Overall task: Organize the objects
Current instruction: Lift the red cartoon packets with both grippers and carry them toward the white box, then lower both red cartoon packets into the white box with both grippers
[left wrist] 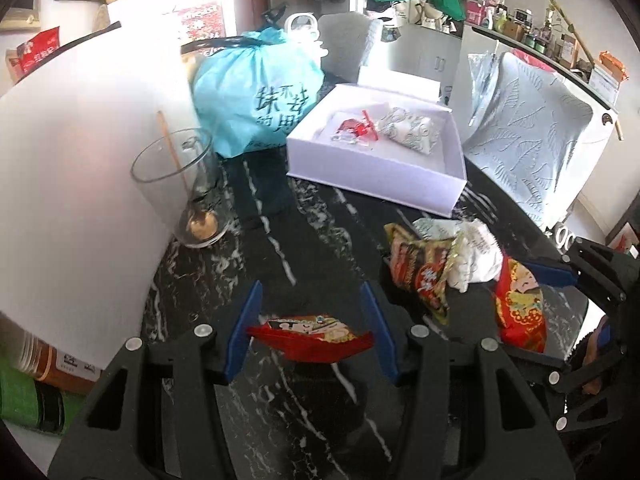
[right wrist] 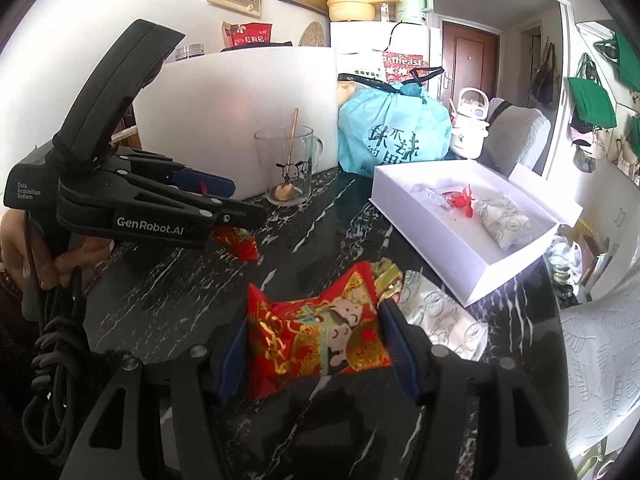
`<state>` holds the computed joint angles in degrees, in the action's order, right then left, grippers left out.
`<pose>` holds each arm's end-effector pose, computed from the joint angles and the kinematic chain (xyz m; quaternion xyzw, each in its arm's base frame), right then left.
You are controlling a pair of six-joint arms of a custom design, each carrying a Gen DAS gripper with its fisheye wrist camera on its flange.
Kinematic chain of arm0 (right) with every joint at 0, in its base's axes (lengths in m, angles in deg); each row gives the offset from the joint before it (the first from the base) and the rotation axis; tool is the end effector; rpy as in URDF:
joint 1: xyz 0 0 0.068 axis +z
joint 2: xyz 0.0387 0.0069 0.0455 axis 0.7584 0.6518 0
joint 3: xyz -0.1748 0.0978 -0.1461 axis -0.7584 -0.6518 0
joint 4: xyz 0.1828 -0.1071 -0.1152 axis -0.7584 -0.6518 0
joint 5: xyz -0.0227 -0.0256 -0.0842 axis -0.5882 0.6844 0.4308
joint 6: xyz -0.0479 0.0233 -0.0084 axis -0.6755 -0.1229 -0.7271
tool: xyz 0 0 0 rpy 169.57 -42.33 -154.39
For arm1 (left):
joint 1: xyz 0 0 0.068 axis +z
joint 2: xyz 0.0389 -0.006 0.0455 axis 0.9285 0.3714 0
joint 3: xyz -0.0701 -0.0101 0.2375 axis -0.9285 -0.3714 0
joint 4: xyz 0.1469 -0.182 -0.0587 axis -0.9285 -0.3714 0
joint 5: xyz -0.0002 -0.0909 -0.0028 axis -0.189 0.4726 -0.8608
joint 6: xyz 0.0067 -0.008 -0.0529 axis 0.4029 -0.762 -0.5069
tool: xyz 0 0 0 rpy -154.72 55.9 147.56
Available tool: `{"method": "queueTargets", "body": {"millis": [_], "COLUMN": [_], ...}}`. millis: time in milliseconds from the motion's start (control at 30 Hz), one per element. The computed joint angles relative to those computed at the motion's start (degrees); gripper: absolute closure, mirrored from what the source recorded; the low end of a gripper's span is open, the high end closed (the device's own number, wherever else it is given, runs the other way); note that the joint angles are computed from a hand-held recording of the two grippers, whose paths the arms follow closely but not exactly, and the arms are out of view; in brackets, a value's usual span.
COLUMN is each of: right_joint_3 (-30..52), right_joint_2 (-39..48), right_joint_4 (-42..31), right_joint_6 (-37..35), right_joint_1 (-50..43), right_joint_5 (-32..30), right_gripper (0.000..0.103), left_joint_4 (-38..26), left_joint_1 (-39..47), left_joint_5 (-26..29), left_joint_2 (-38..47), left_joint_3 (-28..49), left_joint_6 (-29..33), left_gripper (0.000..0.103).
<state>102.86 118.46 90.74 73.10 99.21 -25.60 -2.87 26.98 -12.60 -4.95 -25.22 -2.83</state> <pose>0.1509 0.1686 0.1130 -0.2660 0.8646 0.1375 0.4035 0.1847 -0.1475 0.1292 0.1089 0.9338 -0.0359 0.3389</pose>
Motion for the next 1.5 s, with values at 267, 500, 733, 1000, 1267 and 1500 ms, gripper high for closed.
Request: {"method": "queueTargets", "body": {"millis": [267,500,733,1000,1267,1500], "right_joint_3": [2.7,4.8,6.5,10.0,14.2,20.0], "right_joint_2": [-4.5,-7.1,-9.3,-7.3,-1.7,5.8], "right_joint_4": [-6.1,-10.2,-13.0,-14.5,-12.9,-12.2], "right_joint_6": [-4.0,-6.4,-8.2,-9.8,-10.6,-12.0], "right_joint_1": [-4.0,-7.8,-12.1,-17.6,-23.4,-27.2], "right_joint_5": [-1.4,-3.0,-5.5,-9.0,-12.8,-14.9], "right_gripper": [0.040,0.040,0.040,0.040,0.040,0.040], "left_joint_4": [-1.2,-2.1,-2.8,-4.0,-4.6,-4.7], "left_joint_1": [-0.1,-0.2,-0.8,-0.2,1.7,4.1], "left_joint_5": [1.9,2.6,3.4,4.2,4.8,6.3], "left_joint_2": [2.5,4.9,8.5,12.7,19.6,27.8], "left_joint_3": [4.6,9.1,14.5,21.1,29.3,37.8], "left_joint_6": [1.3,3.3,5.6,8.6,11.2,13.8], "left_gripper": [0.053,0.053,0.053,0.052,0.052,0.052]}}
